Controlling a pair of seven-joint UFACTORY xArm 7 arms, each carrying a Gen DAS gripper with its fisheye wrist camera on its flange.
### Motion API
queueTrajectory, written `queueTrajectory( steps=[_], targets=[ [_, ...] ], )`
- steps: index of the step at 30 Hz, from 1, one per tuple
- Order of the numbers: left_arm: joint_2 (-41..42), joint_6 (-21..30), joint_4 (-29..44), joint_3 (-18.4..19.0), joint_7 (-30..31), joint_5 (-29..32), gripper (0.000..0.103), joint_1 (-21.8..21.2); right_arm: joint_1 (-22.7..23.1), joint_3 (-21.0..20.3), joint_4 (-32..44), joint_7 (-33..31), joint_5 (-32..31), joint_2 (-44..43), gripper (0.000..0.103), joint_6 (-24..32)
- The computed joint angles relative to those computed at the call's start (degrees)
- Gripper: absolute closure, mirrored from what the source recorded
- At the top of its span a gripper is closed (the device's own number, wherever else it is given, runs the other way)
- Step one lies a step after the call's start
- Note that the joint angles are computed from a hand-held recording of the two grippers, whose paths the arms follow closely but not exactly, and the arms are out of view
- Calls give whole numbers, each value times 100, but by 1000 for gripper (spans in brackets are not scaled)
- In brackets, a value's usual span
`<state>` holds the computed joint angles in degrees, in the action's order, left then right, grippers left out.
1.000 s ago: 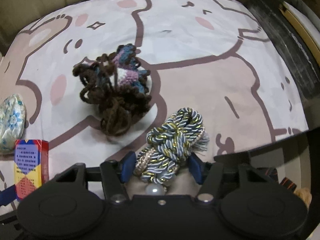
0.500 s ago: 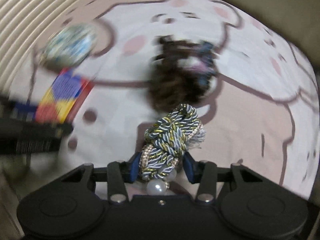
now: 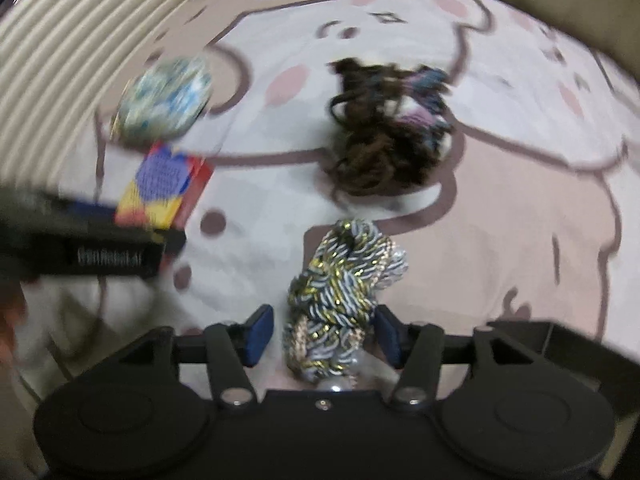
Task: Organize objects
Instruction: 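Close the left tool on the card box while the right tool closes on the rope toy, then carry the card box in the left tool while the right tool carries the rope toy to the black box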
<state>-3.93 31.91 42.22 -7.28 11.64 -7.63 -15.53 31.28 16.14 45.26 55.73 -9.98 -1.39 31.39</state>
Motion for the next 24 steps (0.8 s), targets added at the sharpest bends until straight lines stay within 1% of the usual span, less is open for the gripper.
queueTrajectory(
  steps=[3,4,6,8,12,14,15,19,21,24],
  targets=[
    [52,-35,42,-8,-79,18,35,-2,-43,-35,-126,472,335,-30,39,-254],
    [78,-38,58,-19,-140,87,35,-2,-58,-31,-119,734,309,-9,39,-223],
    [116,-46,75,-34,-205,194,35,-7,-65,-26,-45,1144,174,90,43,-143],
    [134,-62,76,-44,-227,260,35,-16,-37,-21,45,1449,-68,168,46,-12],
    [155,-37,100,-45,-241,309,35,-23,79,-11,312,1492,-379,361,45,294],
    [159,-11,115,-49,-259,344,37,-27,126,-28,394,1467,-527,397,51,441],
    [146,5,116,-44,-245,333,42,-25,140,-38,408,1447,-568,402,54,465],
    [140,57,148,-64,-358,447,43,-36,146,-69,326,1287,-604,340,55,357],
    [104,107,143,-73,-378,489,43,-49,163,-58,348,1233,-718,347,55,401],
    [-29,130,75,-60,-115,286,43,-88,193,-39,360,1182,-861,307,55,447]
  ],
)
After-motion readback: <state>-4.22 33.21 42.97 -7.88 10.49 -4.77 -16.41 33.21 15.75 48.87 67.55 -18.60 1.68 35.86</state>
